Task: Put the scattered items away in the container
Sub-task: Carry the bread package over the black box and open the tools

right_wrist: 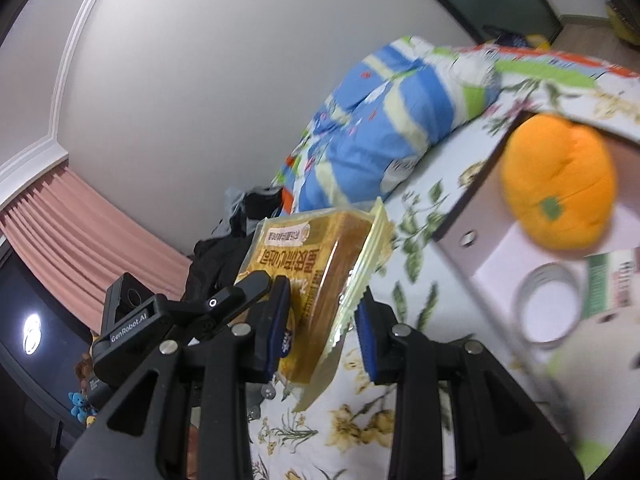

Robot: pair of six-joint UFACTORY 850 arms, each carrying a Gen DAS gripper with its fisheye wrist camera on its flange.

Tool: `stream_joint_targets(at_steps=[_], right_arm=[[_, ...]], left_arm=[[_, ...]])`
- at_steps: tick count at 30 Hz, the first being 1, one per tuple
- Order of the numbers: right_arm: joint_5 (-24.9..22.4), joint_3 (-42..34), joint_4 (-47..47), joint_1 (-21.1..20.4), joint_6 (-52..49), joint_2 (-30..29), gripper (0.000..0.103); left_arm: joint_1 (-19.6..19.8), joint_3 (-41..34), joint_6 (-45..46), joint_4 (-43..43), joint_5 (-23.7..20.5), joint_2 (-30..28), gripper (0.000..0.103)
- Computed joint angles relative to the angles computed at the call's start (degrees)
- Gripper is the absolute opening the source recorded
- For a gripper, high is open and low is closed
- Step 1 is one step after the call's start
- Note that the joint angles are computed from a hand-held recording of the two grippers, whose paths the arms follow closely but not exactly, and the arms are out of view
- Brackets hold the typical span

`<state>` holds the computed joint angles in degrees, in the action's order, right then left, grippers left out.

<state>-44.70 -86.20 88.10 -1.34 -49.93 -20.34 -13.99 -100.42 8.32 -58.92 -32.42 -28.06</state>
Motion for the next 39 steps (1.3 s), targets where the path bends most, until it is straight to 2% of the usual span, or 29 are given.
stream_joint_targets(at_steps=[5, 12, 20, 28, 31, 32, 33, 34, 35, 36, 37, 39], right_arm=[[-1.05, 3.64, 0.31, -4.99, -1.34, 2.44, 0.032], [-2.23, 5.87, 0.85, -10.14, -2.29, 1.46, 0.032], [-2.39, 6.01, 0.74, -11.72, -2.63, -0.72, 0.032], [-2.34, 5.95, 0.63, -12.22, -2.81, -1.36, 0.032], [-1.68, 6.06, 0.88, -12.13, -2.5, -1.45, 0.035], [-0.62, 6.14, 0.31, -11.95, -1.86, -1.27, 0.04], [1.27, 6.19, -0.99, -11.6, -0.76, -0.86, 0.048], [3.69, 6.88, -0.78, -11.24, -1.08, -0.05, 0.063], [5.22, 7.64, 0.22, -11.12, -2.12, 0.68, 0.079], [6.96, 8.69, 2.39, -10.98, -4.55, 1.68, 0.084], [8.57, 9.63, 4.45, -10.85, -7.37, 2.68, 0.091], [10.91, 10.63, 6.56, -10.58, -11.05, 4.2, 0.094]], left_arm=[[-4.18, -6.15, -3.97, 3.57, -1.12, -4.38, 0.036], [-8.42, -15.15, -10.57, 10.11, -3.77, -11.63, 0.036], [-9.63, -20.35, -14.48, 13.71, -5.72, -16.56, 0.036], [-10.08, -21.58, -15.18, 14.66, -6.11, -18.0, 0.036], [-9.8, -21.99, -14.83, 13.26, -6.6, -18.68, 0.036], [-9.63, -22.36, -15.38, 13.08, -7.12, -19.08, 0.037], [-9.53, -23.19, -17.85, 14.9, -7.97, -19.65, 0.045], [-9.54, -23.95, -21.9, 18.55, -8.77, -20.04, 0.052], [-9.57, -23.81, -24.96, 21.59, -8.85, -19.89, 0.068], [-9.58, -22.71, -26.16, 23.2, -8.01, -19.18, 0.078], [-9.6, -21.19, -26.95, 25.09, -6.68, -18.12, 0.079], [-9.73, -19.04, -28.81, 29.63, -4.89, -16.29, 0.079]])
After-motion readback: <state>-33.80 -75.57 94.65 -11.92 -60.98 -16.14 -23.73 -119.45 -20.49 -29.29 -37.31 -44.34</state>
